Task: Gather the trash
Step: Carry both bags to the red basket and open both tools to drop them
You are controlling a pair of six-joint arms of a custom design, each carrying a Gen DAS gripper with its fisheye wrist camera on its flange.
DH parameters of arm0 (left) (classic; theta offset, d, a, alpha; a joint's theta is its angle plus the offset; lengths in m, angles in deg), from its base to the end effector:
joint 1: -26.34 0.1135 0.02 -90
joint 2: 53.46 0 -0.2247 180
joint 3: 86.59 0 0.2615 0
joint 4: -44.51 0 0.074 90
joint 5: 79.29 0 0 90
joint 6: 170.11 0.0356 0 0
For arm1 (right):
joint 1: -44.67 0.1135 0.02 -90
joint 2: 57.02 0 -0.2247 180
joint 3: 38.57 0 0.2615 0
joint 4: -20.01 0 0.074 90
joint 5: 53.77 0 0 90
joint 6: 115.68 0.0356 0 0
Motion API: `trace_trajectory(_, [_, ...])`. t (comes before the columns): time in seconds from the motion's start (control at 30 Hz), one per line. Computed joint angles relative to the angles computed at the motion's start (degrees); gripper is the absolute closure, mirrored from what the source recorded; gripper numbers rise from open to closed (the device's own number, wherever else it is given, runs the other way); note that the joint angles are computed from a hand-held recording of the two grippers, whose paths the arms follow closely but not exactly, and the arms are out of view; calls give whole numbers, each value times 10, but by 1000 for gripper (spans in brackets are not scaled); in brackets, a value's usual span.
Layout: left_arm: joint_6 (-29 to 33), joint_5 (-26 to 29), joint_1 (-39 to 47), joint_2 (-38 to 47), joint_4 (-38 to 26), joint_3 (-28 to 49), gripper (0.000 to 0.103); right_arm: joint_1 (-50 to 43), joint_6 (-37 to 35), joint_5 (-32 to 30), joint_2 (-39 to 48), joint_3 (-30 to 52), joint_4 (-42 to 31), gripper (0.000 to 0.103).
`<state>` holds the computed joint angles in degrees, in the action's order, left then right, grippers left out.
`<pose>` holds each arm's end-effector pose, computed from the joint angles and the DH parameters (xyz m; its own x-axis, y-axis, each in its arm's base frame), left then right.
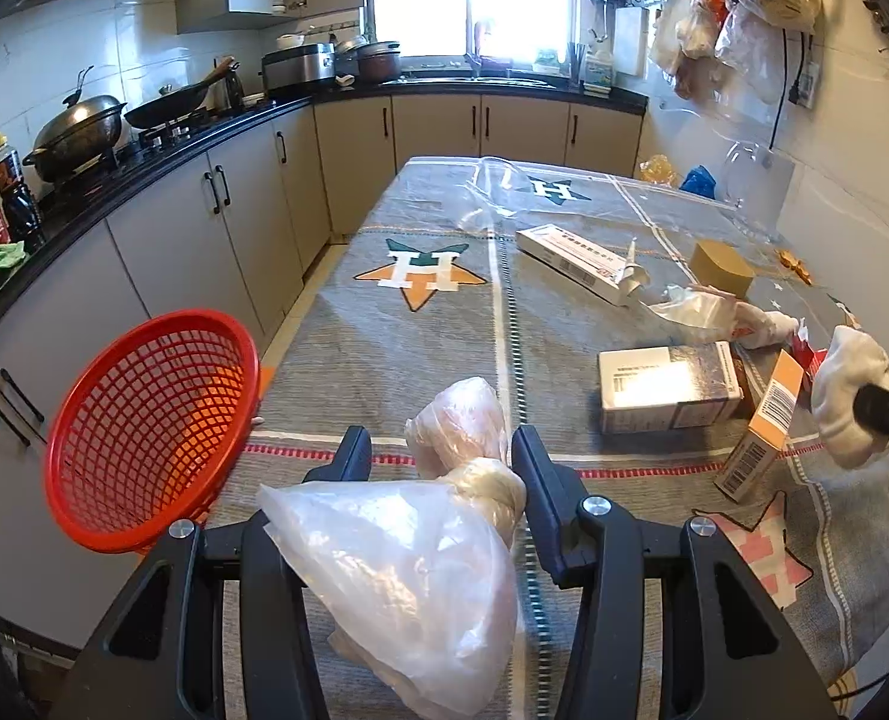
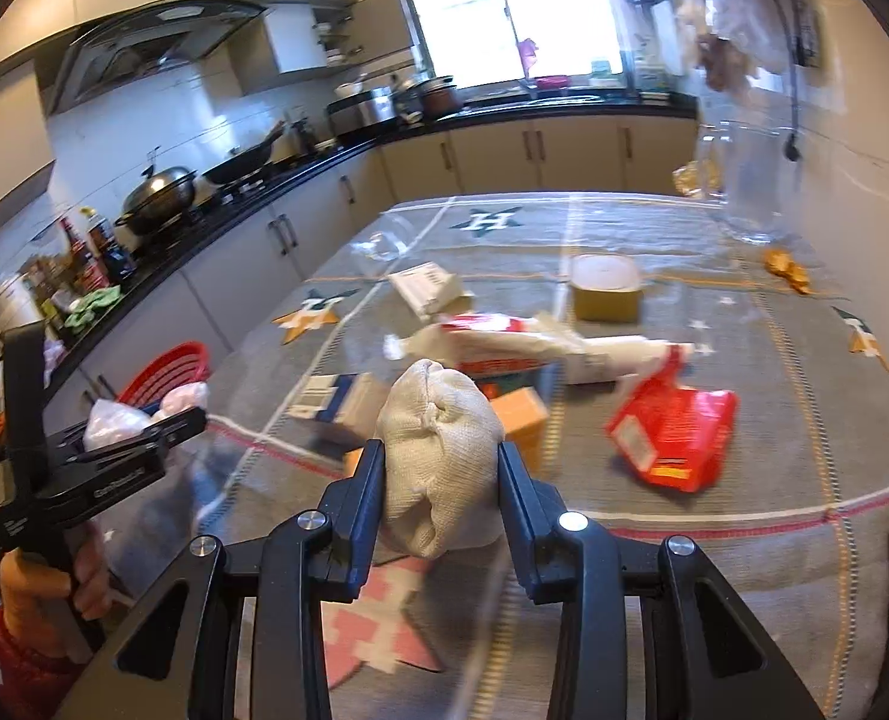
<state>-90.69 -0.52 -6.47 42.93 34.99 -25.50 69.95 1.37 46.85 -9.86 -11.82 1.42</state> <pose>0.2859 -0.1761 0.1089 -0.6586 0.2103 -0.7225 0.2995 0.9541 0.0047 0.1809 0.0782 0.1185 -0.6388 0.1926 -0.7449 0.0003 0.9682 0.2501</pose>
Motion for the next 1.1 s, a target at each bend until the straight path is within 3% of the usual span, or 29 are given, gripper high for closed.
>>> trace_trajectory(0.5, [3,31,79,-44,15,-38,55,72,-1,-50,258,175,78,63])
trace_trajectory(0.83, [17,73,208,-60,17,-41,55,113,-14,-98,473,387,67,63])
trace_trajectory(1.1, [27,111,305,-5,16,1,55,140,-22,-129,638,597,15,63])
